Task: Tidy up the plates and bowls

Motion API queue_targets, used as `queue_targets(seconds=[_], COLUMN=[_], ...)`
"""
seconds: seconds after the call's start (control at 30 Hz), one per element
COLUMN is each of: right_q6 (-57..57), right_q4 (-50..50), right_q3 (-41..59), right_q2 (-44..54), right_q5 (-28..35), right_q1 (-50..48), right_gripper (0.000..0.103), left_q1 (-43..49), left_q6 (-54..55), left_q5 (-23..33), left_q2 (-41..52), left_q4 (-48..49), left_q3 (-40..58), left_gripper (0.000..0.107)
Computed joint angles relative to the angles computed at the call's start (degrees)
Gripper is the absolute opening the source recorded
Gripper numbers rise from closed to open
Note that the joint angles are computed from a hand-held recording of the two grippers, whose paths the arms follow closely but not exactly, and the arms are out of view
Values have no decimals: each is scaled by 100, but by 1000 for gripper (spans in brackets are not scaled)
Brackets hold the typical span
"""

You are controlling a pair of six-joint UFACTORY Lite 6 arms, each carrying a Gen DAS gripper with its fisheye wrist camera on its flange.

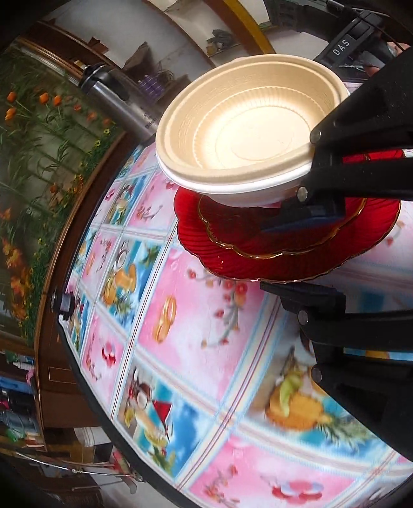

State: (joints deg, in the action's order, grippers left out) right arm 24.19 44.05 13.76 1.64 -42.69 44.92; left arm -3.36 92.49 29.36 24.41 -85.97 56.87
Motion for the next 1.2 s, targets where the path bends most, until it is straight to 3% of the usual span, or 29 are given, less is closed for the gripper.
queue_targets(seconds=[0.2, 0.3, 0.37, 0.53, 0.6, 0.77, 0.9, 1.07, 1.2], right_q6=[132, 275, -181, -1229, -1536, -1745, -1941, -1972, -2243], right_q4=[-109, -213, 409, 2438, 3452, 5188, 5667, 5520, 5631], right_q3=[-56, -63, -100, -236, -245, 135, 827, 1363, 1599], right_q2=[-86, -68, -224, -605, -632, -121, 628, 1194, 1346], right_q5=[86, 72, -15, -569, -983, -1973, -2245, -2177, -2160], right_q1=[-160, -154, 75, 1109, 1785, 3354, 3943, 4109, 4039], right_gripper=[18, 19, 20, 30, 47, 60, 74, 83, 87], left_q1=[-9, 113, 212, 618, 702, 297, -258, -558, -182], left_q6=[352, 771, 1082, 2510, 3337, 6335, 7734, 8634, 7938], left_q5=[-16, 56, 70, 306, 430, 548, 502, 618, 668], left_q2=[-26, -377, -738, -1950, -2346, -3329, -3884, -4248, -4116], left_q4=[-406, -709, -903, -1829, -2450, -5155, -6674, -7566, -6672], left_q3=[-141, -479, -781, -2094, -2647, -4079, -4574, -4932, -4857], left_gripper=[29, 44, 61, 77, 79, 92, 99, 103, 103])
